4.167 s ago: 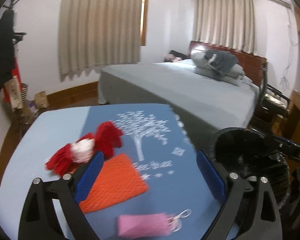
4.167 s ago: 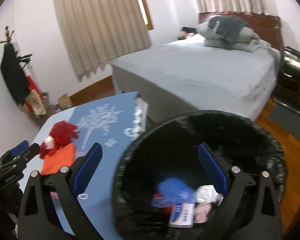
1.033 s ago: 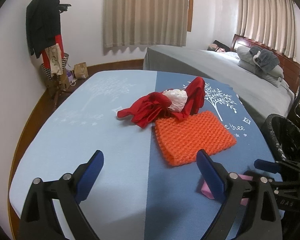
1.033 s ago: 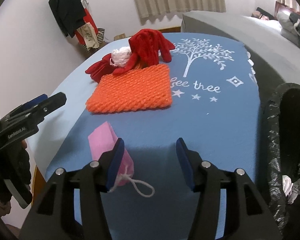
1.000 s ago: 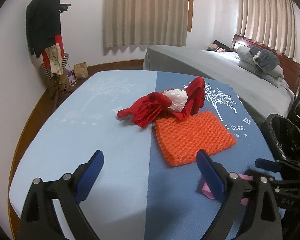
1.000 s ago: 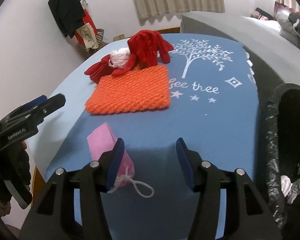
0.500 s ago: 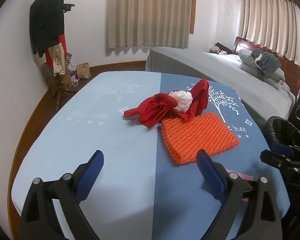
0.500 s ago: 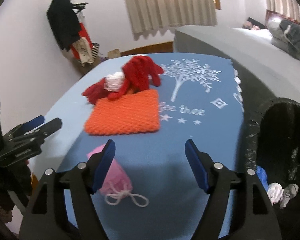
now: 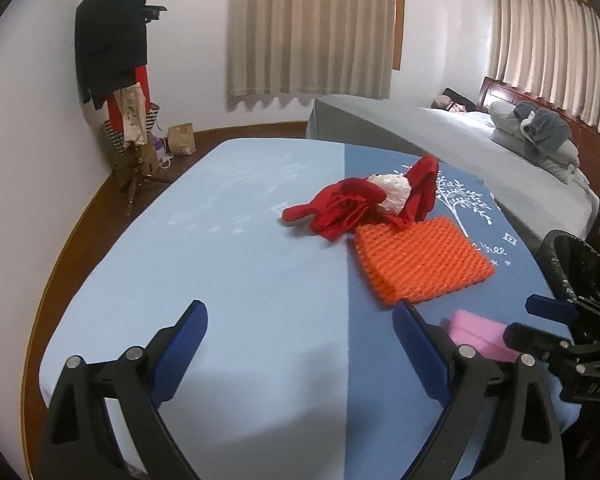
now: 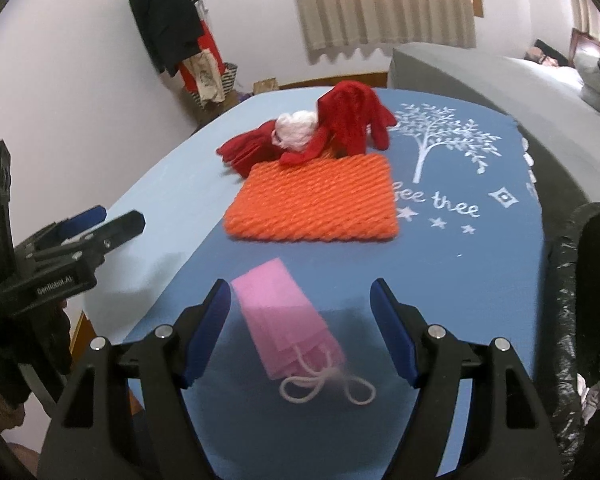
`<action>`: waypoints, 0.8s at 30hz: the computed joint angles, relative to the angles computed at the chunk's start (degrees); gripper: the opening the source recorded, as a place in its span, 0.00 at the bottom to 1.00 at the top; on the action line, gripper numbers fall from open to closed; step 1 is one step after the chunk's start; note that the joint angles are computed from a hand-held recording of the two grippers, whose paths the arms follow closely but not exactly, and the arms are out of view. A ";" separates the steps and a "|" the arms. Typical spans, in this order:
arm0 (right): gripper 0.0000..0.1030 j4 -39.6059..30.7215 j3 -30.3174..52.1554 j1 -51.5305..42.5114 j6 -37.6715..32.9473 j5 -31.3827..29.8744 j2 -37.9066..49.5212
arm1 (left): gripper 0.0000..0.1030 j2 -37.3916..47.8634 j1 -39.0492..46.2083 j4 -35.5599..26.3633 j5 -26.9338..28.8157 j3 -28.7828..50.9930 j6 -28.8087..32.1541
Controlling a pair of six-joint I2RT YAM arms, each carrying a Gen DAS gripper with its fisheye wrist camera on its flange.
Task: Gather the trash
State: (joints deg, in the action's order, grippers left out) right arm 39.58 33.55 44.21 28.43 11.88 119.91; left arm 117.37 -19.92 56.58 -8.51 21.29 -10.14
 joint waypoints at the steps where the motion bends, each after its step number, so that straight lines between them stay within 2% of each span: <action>1: 0.68 -0.43 0.47 0.20 -0.04 -0.16 0.37 | 0.89 0.06 0.26 0.29 0.14 -0.22 0.02; 4: 0.68 -1.50 1.63 0.57 -0.37 -0.47 1.43 | 0.89 0.20 0.94 0.63 0.52 -0.45 0.10; 7: 0.63 -2.79 2.85 0.61 -0.67 -1.00 2.48 | 0.89 0.41 1.20 0.82 0.79 -0.49 0.19; 10: 0.52 -3.73 3.82 -0.08 -0.52 -2.63 3.66 | 0.89 0.45 1.39 0.41 1.12 -0.16 0.24; 11: 0.44 -3.80 3.93 -0.22 -0.51 -3.07 3.90 | 0.89 0.45 1.39 0.24 1.16 -0.04 0.25; 17: 0.16 -3.25 4.15 -1.14 -1.61 -7.06 4.99 | 0.89 0.76 0.97 -0.08 1.10 0.41 -0.05; 20: 0.10 -2.71 3.80 -1.01 -2.23 -7.20 4.72 | 0.89 0.84 0.66 -0.47 1.16 0.78 -0.13; 24: 0.09 -1.33 2.13 -1.57 -2.14 -6.26 3.15 | 0.89 0.80 -0.12 -1.54 1.24 1.88 -0.16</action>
State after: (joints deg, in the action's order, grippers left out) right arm 38.25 35.68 42.64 26.29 5.62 123.06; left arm 118.16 -20.03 55.04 -7.27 23.17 -10.31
